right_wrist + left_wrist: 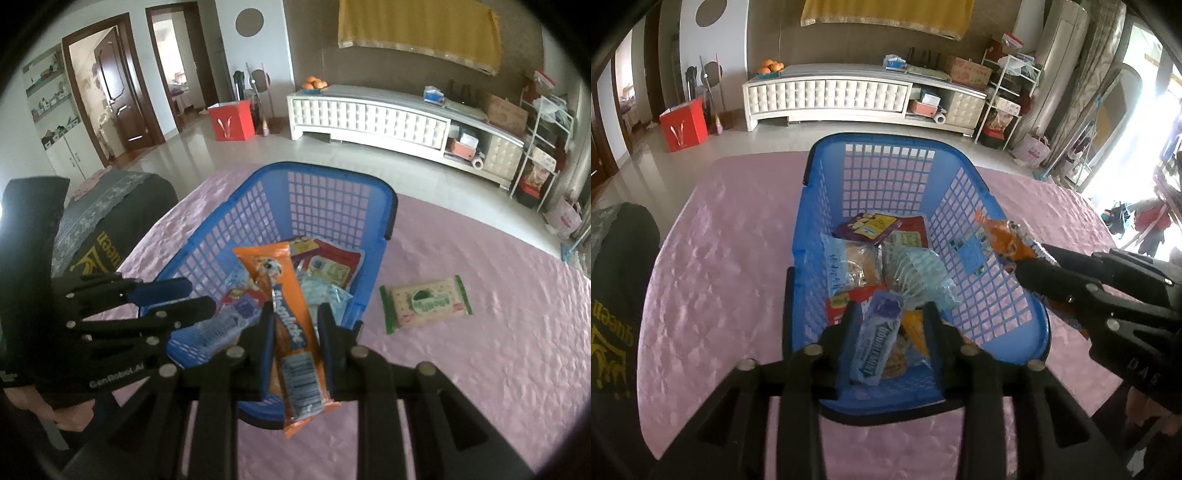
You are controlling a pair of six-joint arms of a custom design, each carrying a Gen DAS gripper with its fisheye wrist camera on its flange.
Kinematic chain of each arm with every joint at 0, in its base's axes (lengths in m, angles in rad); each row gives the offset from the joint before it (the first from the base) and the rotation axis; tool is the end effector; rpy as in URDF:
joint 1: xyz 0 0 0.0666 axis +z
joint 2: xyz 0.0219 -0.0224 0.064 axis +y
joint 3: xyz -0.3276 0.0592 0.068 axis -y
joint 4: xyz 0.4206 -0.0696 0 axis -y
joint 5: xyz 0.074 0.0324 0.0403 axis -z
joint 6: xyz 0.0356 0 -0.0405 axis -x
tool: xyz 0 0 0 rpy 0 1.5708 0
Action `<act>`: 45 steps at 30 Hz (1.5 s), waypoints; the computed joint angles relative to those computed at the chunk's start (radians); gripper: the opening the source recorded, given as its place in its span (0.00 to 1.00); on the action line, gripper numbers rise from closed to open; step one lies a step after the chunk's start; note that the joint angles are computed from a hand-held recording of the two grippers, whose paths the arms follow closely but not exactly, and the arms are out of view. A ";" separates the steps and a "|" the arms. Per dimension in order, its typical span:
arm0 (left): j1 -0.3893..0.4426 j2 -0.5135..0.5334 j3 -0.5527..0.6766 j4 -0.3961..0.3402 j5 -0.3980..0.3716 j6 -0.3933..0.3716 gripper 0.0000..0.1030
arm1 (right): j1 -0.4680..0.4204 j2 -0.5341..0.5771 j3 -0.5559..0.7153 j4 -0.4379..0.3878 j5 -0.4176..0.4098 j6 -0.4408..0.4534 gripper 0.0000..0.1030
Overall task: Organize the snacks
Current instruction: 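Carry the orange pack and gum pack over the blue basket with both tools, then open the left tool to drop the gum pack while the right tool drops the orange pack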
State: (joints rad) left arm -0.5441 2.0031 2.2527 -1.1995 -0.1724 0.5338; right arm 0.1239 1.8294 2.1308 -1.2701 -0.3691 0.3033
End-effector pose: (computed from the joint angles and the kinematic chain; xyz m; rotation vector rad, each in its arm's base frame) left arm 0.5948 -0.3532 0.4146 -0.0568 2.5144 -0.2275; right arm 0.6272 0.0907 0.4663 -0.6674 2.3976 0.3928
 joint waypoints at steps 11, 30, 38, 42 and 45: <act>0.003 -0.126 -0.136 0.085 -0.057 -0.002 0.58 | 0.017 -0.011 0.018 0.013 -0.009 0.004 0.25; 0.033 -0.163 -0.252 0.124 -0.061 0.035 0.58 | 0.074 0.084 0.075 -0.084 0.138 0.040 0.25; 0.024 -0.153 -0.229 0.101 -0.076 0.047 0.58 | 0.077 0.070 0.055 -0.087 0.195 0.043 0.32; 0.012 -0.142 -0.201 0.075 -0.094 0.046 0.58 | 0.061 0.037 0.022 -0.058 0.160 0.038 0.64; 0.000 -0.127 -0.166 0.058 -0.110 0.043 0.58 | 0.047 0.016 0.012 -0.049 0.135 0.035 0.72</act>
